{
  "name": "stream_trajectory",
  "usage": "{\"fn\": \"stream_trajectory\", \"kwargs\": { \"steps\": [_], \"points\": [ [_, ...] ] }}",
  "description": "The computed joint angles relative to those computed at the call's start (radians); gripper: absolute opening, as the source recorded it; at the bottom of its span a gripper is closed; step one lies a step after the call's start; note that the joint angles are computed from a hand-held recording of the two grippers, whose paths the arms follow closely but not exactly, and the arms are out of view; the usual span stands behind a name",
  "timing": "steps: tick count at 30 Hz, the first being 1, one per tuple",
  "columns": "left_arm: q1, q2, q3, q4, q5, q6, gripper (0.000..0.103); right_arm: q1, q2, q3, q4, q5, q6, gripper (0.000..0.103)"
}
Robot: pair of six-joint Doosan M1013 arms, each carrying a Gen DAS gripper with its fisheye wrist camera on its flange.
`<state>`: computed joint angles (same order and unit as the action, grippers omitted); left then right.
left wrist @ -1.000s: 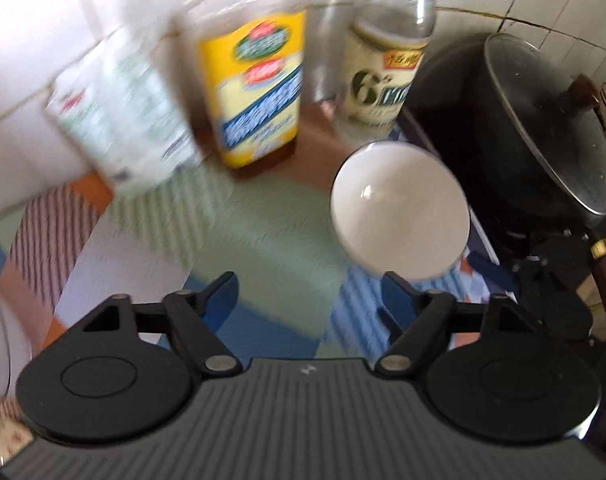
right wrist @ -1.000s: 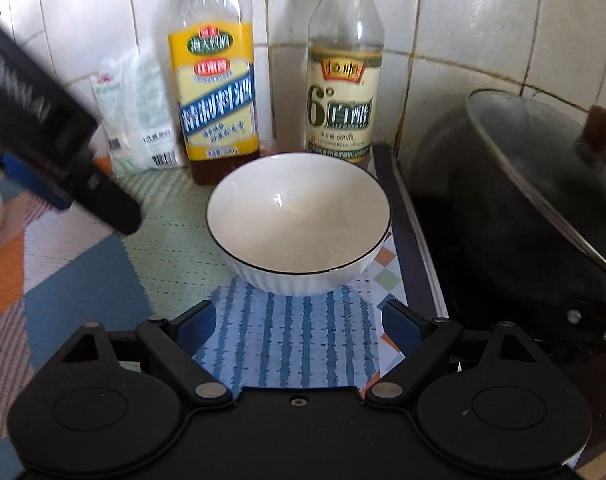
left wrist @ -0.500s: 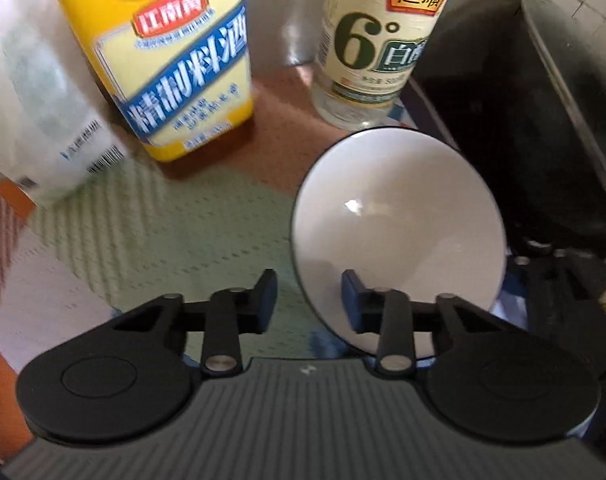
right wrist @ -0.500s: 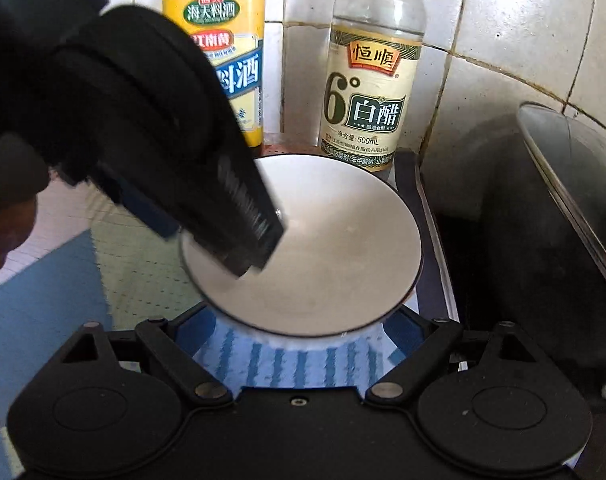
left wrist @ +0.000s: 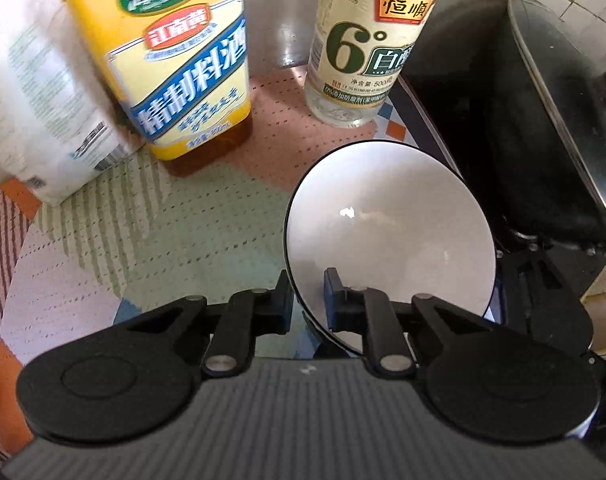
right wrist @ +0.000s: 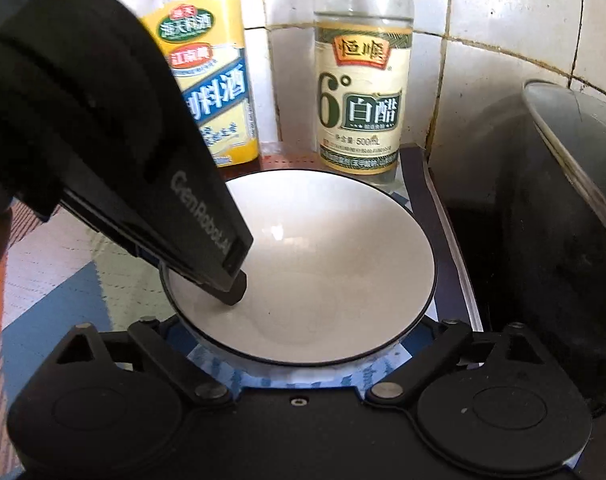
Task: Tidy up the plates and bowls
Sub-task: 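Close the left gripper on the rim of the white bowl, then carry the bowl with the left gripper and lower it onto the bowl stack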
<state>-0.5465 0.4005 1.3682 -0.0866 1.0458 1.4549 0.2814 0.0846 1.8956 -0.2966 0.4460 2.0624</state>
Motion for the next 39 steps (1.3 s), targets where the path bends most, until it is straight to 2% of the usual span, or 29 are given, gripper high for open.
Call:
{"fn": "stream_trajectory", "kwargs": {
  "steps": [3, 6, 11, 19, 26, 30, 32, 35, 39],
  "points": [
    [-0.003, -0.031, 0.027, 0.022, -0.013, -0.014, 0.015, 0.009, -0.012, -0.009, 0.022, 0.029, -0.002, 0.098],
    [-0.001, -0.074, 0.065, 0.036, -0.050, -0.012, 0.015, 0.020, -0.038, 0.006, 0.034, -0.005, 0.003, 0.098],
    [0.005, -0.150, 0.120, 0.060, -0.086, -0.019, 0.017, 0.028, -0.078, 0.016, 0.096, -0.050, -0.120, 0.098],
    [0.043, -0.254, 0.193, 0.100, -0.099, -0.052, 0.017, 0.104, -0.110, 0.008, 0.047, -0.081, -0.092, 0.098],
    [0.118, -0.324, 0.239, 0.052, -0.072, -0.072, 0.017, 0.183, -0.109, -0.020, 0.073, -0.090, -0.105, 0.098],
    [0.146, -0.368, 0.267, 0.071, -0.068, -0.081, 0.017, 0.195, -0.109, -0.022, 0.281, -0.134, -0.296, 0.098],
    [0.160, -0.380, 0.267, 0.090, -0.039, -0.086, 0.017, 0.211, -0.104, -0.035, 0.320, -0.133, -0.352, 0.098],
    [0.196, -0.396, 0.266, 0.091, -0.010, -0.060, 0.017, 0.240, -0.089, -0.057, 0.320, -0.141, -0.377, 0.098],
    [0.261, -0.423, 0.279, 0.065, -0.012, 0.003, 0.017, 0.299, -0.066, -0.092, 0.195, -0.149, -0.229, 0.098]
  ]
}}
